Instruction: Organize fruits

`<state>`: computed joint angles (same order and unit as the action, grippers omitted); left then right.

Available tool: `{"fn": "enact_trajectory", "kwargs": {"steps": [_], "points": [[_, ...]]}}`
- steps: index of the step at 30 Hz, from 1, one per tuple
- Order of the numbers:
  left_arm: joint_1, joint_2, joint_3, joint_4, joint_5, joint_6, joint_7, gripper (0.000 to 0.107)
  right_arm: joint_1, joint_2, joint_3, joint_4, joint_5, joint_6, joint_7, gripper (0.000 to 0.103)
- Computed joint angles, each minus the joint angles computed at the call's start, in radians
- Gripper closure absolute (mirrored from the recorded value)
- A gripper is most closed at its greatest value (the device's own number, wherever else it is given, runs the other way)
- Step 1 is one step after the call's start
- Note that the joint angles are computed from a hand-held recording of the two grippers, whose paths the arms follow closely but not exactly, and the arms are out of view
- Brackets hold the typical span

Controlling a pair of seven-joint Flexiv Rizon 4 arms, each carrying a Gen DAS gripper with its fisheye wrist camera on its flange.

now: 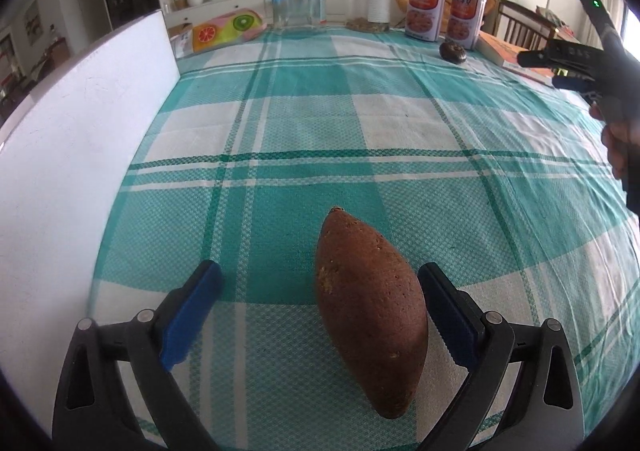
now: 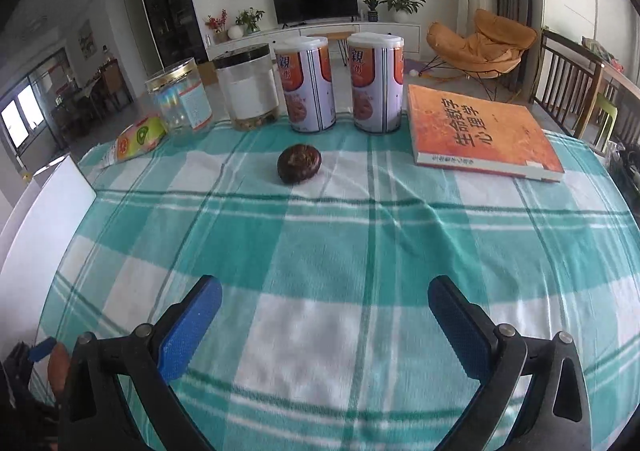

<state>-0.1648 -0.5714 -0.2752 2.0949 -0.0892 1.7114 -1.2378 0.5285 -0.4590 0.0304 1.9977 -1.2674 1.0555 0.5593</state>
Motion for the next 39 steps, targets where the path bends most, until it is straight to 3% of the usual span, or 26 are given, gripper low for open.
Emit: {"fn": "enact_trajectory", "kwargs": {"steps": [2, 6, 7, 10, 12, 13, 14, 18, 21, 26, 30, 33, 36, 39], "points": [[0.002, 0.001, -0.001, 0.002, 0.001, 0.002, 0.0, 0.007, -0.042, -0.057, -0.028, -0.05, 0.013, 0.083, 0.028, 0.023], [0.002, 0.0, -0.001, 0.002, 0.002, 0.002, -0.001, 0.007, -0.052, -0.147, -0.123, -0.136, -0.064, 0.228, 0.222, 0.026], [0.002, 0.0, -0.001, 0.002, 0.002, 0.002, -0.001, 0.007, -0.056, -0.173, -0.117, -0.167, -0.034, 0.229, 0.189, 0.026], [0.001, 0.0, 0.0, 0.001, 0.002, 0.001, -0.001, 0.006, -0.065, -0.257, -0.03, -0.283, 0.213, 0.107, -0.131, 0.032], [0.002, 0.0, 0.0, 0.001, 0.002, 0.0, -0.001, 0.006, -0.043, -0.283, -0.033, -0.335, 0.268, 0.034, -0.233, 0.043], [0.003, 0.001, -0.001, 0.001, 0.002, 0.0, -0.001, 0.006, -0.031, -0.286, -0.043, -0.345, 0.284, 0.021, -0.255, 0.057], [0.001, 0.0, 0.001, 0.0, 0.002, 0.0, -0.002, 0.006, -0.013, -0.281, -0.06, -0.344, 0.291, 0.005, -0.253, 0.058], [0.0, 0.0, 0.002, 0.0, 0.002, 0.0, -0.002, 0.006, 0.065, -0.215, -0.186, -0.244, 0.168, 0.133, -0.081, 0.058], [-0.001, 0.0, 0.002, 0.0, 0.002, -0.001, -0.001, 0.006, 0.087, -0.16, -0.21, -0.173, 0.028, 0.254, 0.029, 0.058], [0.0, 0.001, 0.002, 0.001, 0.002, -0.001, -0.001, 0.006, 0.122, -0.084, -0.107, -0.084, -0.112, 0.285, 0.117, 0.058], [-0.002, 0.001, 0.003, 0.0, 0.002, -0.001, -0.001, 0.006, 0.176, -0.057, -0.005, -0.033, -0.136, 0.204, 0.198, 0.058], [-0.003, 0.0, 0.005, 0.0, 0.002, -0.001, -0.001, 0.006, 0.231, -0.045, 0.057, -0.017, -0.095, 0.094, 0.207, 0.058], [-0.002, 0.001, 0.005, 0.001, 0.003, 0.0, 0.0, 0.006, 0.267, -0.038, 0.092, 0.002, -0.073, 0.052, 0.267, 0.058], [0.002, 0.001, 0.001, 0.002, 0.003, 0.0, 0.0, 0.006, 0.306, -0.033, 0.129, 0.005, 0.025, -0.036, 0.215, 0.058]]}}
